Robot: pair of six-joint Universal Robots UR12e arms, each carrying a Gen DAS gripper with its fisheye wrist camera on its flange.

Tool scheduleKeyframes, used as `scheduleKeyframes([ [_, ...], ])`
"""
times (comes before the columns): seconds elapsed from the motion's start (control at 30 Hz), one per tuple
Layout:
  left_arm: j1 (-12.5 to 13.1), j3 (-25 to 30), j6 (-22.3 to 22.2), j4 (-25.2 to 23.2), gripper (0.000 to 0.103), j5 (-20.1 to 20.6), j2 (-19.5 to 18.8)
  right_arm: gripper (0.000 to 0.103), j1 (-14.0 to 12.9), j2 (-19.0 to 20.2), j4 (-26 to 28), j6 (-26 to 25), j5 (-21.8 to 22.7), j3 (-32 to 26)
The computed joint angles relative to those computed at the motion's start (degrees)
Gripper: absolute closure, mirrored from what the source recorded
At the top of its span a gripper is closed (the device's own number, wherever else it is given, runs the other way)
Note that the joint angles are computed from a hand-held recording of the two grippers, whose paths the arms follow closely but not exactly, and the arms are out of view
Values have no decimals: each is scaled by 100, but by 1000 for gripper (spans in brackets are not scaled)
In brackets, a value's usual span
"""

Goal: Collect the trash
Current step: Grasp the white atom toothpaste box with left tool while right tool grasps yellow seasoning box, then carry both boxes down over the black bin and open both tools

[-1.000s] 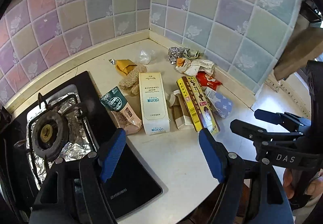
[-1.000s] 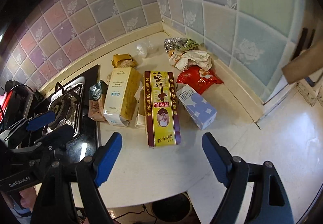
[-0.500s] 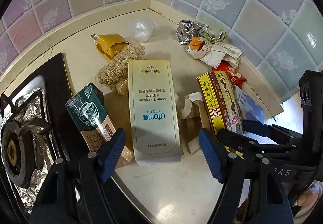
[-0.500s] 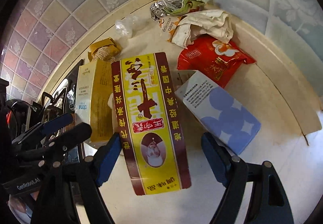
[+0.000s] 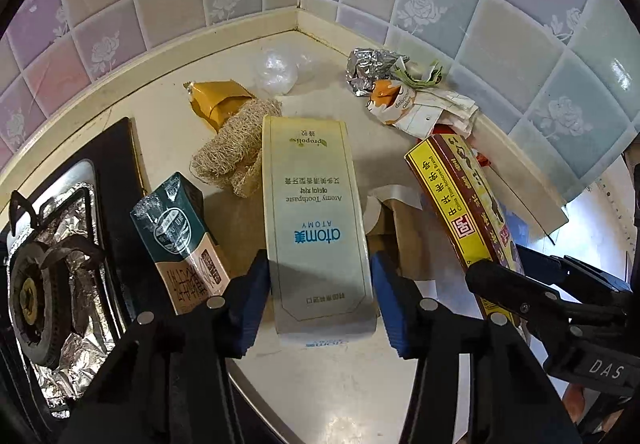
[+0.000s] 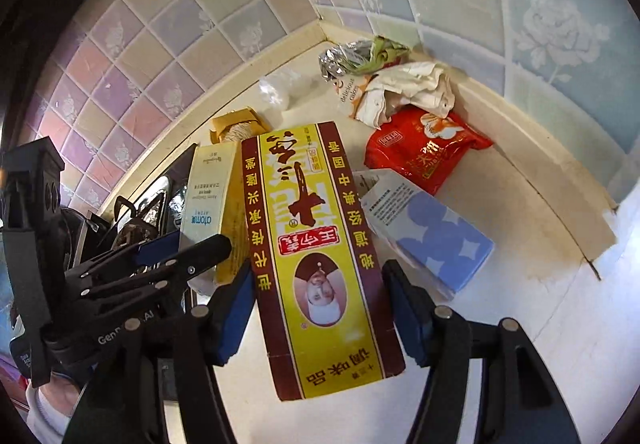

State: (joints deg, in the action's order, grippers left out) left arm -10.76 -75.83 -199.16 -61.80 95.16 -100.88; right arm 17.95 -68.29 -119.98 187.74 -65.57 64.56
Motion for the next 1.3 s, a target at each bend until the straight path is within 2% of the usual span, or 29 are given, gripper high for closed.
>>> scheduleKeyframes([
  [0.17, -86, -138, -60, 137, 55, 102, 269, 41, 17, -330, -271, 123, -2, 307],
  [0.37, -230, -516, 11, 462, 55, 169, 828, 41, 21, -999, -736, 391, -35, 996],
  [0.57, -593, -1026, 103, 752, 55, 384, 1486, 41, 20, -1741, -1120, 805, 24, 1802],
  [0.7, -835, -1459, -16, 997, 55, 359, 1931, 41, 36, -2220, -1324, 1008, -32, 2320],
  [0.9, -1254, -2136, -290, 1219, 55, 303, 2478, 41, 135, -2796, -1603, 984, -214, 3014],
  [1.03, -1513, -2571, -437, 1359, 55, 235, 2671, 41, 286, -3048, -1673, 822, -535, 3411],
  [1.13, -1744, -2923, -489, 1549, 55, 331, 2741, 41, 416, -3153, -1684, 724, -841, 3670],
  [1.23, -1777, -3168, -642, 1549, 55, 214, 2714, 41, 478, -3203, -1585, 671, -1011, 3907],
  [1.3, -1716, -3319, -832, 1446, 55, -25, 2690, 41, 483, -3175, -1396, 673, -1027, 4000],
])
